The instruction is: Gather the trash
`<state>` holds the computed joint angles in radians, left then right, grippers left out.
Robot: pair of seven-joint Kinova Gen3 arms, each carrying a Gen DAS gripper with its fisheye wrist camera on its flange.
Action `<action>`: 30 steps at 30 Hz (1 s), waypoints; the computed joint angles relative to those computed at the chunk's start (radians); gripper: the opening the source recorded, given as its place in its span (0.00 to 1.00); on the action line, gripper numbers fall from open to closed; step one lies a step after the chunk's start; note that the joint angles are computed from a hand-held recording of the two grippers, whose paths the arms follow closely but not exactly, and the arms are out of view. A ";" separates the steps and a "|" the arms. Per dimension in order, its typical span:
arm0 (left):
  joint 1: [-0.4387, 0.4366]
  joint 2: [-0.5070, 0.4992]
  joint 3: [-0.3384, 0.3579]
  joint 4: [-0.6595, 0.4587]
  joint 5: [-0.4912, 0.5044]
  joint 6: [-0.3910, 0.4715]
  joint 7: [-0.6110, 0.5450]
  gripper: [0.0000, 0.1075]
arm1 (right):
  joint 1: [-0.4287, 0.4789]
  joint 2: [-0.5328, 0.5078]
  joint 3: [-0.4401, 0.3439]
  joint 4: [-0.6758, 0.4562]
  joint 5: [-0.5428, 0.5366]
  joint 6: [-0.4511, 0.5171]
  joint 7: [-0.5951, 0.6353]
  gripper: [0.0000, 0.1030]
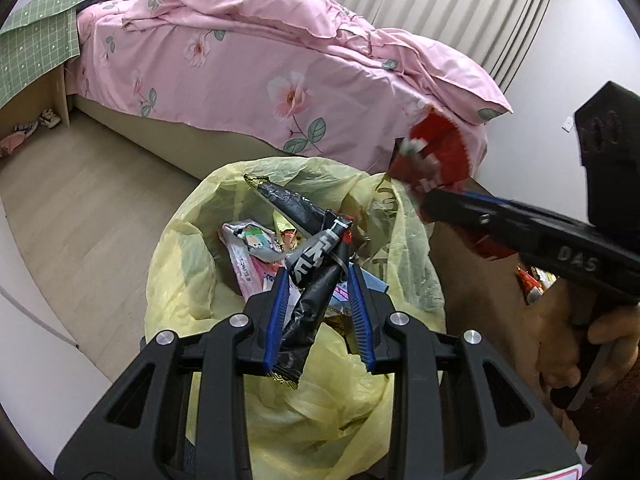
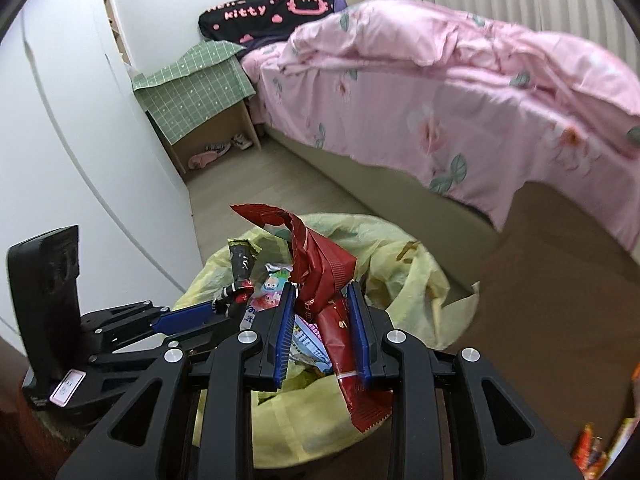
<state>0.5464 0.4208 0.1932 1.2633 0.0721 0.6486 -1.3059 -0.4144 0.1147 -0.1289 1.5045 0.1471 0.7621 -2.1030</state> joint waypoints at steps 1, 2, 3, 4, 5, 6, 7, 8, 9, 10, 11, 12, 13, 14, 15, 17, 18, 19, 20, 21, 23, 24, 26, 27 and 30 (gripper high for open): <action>-0.002 0.005 0.001 -0.004 0.005 0.000 0.001 0.26 | 0.009 0.008 0.001 0.001 -0.019 -0.006 0.012 0.25; 0.000 0.008 -0.002 -0.004 0.004 -0.003 0.007 0.28 | 0.015 0.015 0.002 0.002 -0.035 -0.011 0.021 0.25; 0.005 0.009 -0.007 -0.005 0.001 -0.004 0.017 0.32 | 0.021 0.021 0.003 0.002 -0.048 -0.016 0.030 0.26; 0.007 0.015 -0.010 -0.015 -0.001 0.002 0.024 0.38 | 0.031 0.025 0.003 0.005 -0.071 -0.027 0.047 0.26; 0.009 0.017 -0.013 -0.017 -0.003 0.003 0.033 0.41 | 0.047 0.026 0.002 0.013 -0.108 -0.042 0.071 0.26; 0.011 0.017 -0.017 -0.016 -0.006 0.003 0.040 0.44 | 0.059 0.029 0.000 0.012 -0.139 -0.043 0.093 0.29; 0.014 0.017 -0.021 -0.018 -0.012 0.006 0.049 0.44 | 0.063 0.031 0.001 0.014 -0.153 -0.044 0.103 0.33; 0.018 0.016 -0.026 -0.019 -0.019 0.008 0.058 0.45 | 0.063 0.028 0.004 0.020 -0.154 -0.052 0.100 0.36; 0.025 0.012 -0.033 -0.016 -0.028 0.005 0.073 0.45 | 0.059 0.023 0.008 0.029 -0.147 -0.063 0.091 0.38; 0.033 0.005 -0.044 -0.010 -0.040 0.000 0.093 0.45 | 0.057 0.016 0.011 0.039 -0.139 -0.074 0.080 0.38; 0.044 -0.003 -0.056 -0.005 -0.057 -0.007 0.118 0.45 | 0.058 0.014 0.012 0.041 -0.140 -0.075 0.078 0.38; 0.055 -0.013 -0.068 0.003 -0.075 -0.015 0.144 0.45 | 0.059 0.009 0.014 0.045 -0.139 -0.076 0.071 0.38; 0.060 -0.019 -0.074 0.006 -0.091 -0.020 0.163 0.45 | 0.058 0.005 0.015 0.050 -0.136 -0.079 0.065 0.38; 0.071 -0.030 -0.086 0.012 -0.113 -0.029 0.191 0.46 | 0.059 -0.003 0.016 0.057 -0.131 -0.082 0.056 0.38; 0.073 -0.036 -0.087 0.015 -0.126 -0.035 0.205 0.46 | 0.058 -0.013 0.017 0.064 -0.123 -0.081 0.046 0.38; 0.074 -0.048 -0.086 0.017 -0.150 -0.042 0.226 0.48 | 0.055 -0.031 0.016 0.076 -0.100 -0.077 0.023 0.38; 0.079 -0.054 -0.086 0.013 -0.164 -0.040 0.236 0.48 | 0.052 -0.046 0.015 0.086 -0.082 -0.075 0.007 0.38; 0.081 -0.056 -0.084 0.010 -0.174 -0.037 0.243 0.49 | 0.052 -0.059 0.012 0.095 -0.071 -0.075 -0.001 0.38; 0.085 -0.058 -0.082 0.004 -0.185 -0.031 0.249 0.49 | 0.051 -0.079 0.010 0.110 -0.047 -0.073 -0.019 0.38; 0.088 -0.058 -0.078 -0.003 -0.193 -0.025 0.251 0.49 | 0.048 -0.099 0.005 0.122 -0.015 -0.064 -0.047 0.38; 0.089 -0.056 -0.065 -0.019 -0.196 -0.011 0.249 0.49 | 0.052 -0.138 -0.008 0.146 0.038 -0.049 -0.093 0.38; 0.090 -0.054 -0.058 -0.027 -0.195 -0.004 0.246 0.49 | 0.057 -0.158 -0.016 0.159 0.059 -0.043 -0.113 0.38; 0.100 -0.052 -0.052 -0.039 -0.200 0.006 0.244 0.49 | 0.070 -0.209 -0.041 0.189 0.111 -0.020 -0.158 0.38; 0.111 -0.048 -0.047 -0.053 -0.206 0.017 0.238 0.49 | 0.079 -0.237 -0.060 0.204 0.148 -0.001 -0.187 0.38; 0.138 -0.037 -0.037 -0.085 -0.217 0.035 0.222 0.49 | 0.110 -0.306 -0.130 0.237 0.253 0.073 -0.260 0.38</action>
